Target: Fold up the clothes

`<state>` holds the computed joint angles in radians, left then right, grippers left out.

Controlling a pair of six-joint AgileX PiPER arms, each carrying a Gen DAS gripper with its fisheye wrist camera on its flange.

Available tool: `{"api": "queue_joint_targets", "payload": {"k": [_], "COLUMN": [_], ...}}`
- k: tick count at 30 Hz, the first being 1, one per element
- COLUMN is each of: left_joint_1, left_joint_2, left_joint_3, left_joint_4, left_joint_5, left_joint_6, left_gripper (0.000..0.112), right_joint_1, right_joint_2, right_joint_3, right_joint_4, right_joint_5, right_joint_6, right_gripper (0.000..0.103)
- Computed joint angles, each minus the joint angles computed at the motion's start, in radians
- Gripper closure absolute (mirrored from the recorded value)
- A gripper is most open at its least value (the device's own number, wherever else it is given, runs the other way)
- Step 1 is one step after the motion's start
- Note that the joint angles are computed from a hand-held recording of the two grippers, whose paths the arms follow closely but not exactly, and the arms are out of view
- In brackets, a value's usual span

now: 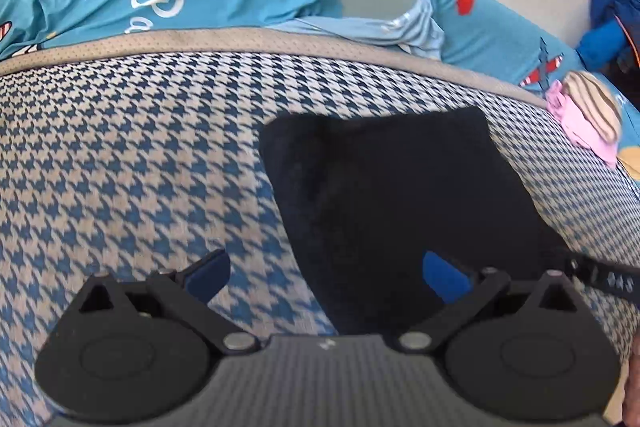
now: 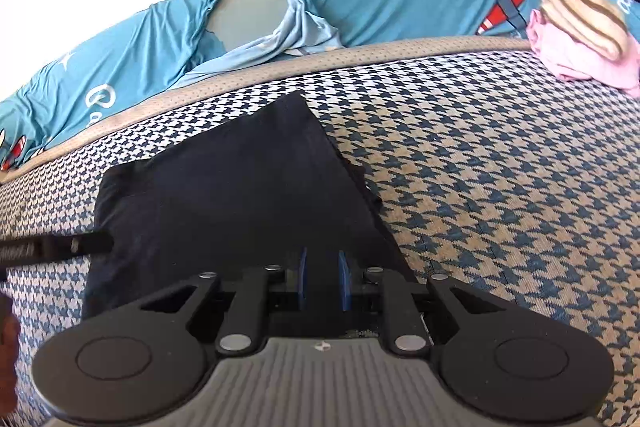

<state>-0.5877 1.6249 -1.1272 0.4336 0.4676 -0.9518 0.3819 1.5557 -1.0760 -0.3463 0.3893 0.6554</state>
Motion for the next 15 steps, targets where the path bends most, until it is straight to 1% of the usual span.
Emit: {"api": "queue_joint_targets", "payload": {"k": [3, 5, 7, 10, 15], "left_joint_1": [-0.019, -0.035, -0.055, -0.081, -0.108], "left_joint_2": [-0.018, -0.017, -0.013, -0.029, -0.056], "left_joint_3": [0.043, 0.057, 0.071, 0.106, 0.147], "left_joint_4": [-0.004, 0.006, 0.053, 0.135, 0.191], "left_joint_5": [-0.024, -0.014, 0.006, 0.01, 0.02], "left_joint_6": [-0.012, -0.022, -0.071, -0.141, -0.193], "left_gripper": [0.009, 0.009, 0.009, 0.009, 0.009], "right_joint_1": [-0.002, -0.005, -0.008, -0.004, -0.002], "right_joint_2": [0.001, 0.003, 0.01, 0.019, 0.035], "right_joint_3": [0.002, 0.003, 0.0, -0.004, -0.015], "right_joint_4": [-0.016, -0.002, 0.017, 0.009, 0.027], "right_joint_5": [0.01, 0.012, 0.016, 0.027, 0.04], "right_joint_6": [0.037, 0.031, 0.017, 0.031, 0.03], "right_gripper": [0.087, 0.087, 0.086, 0.086, 0.086]}}
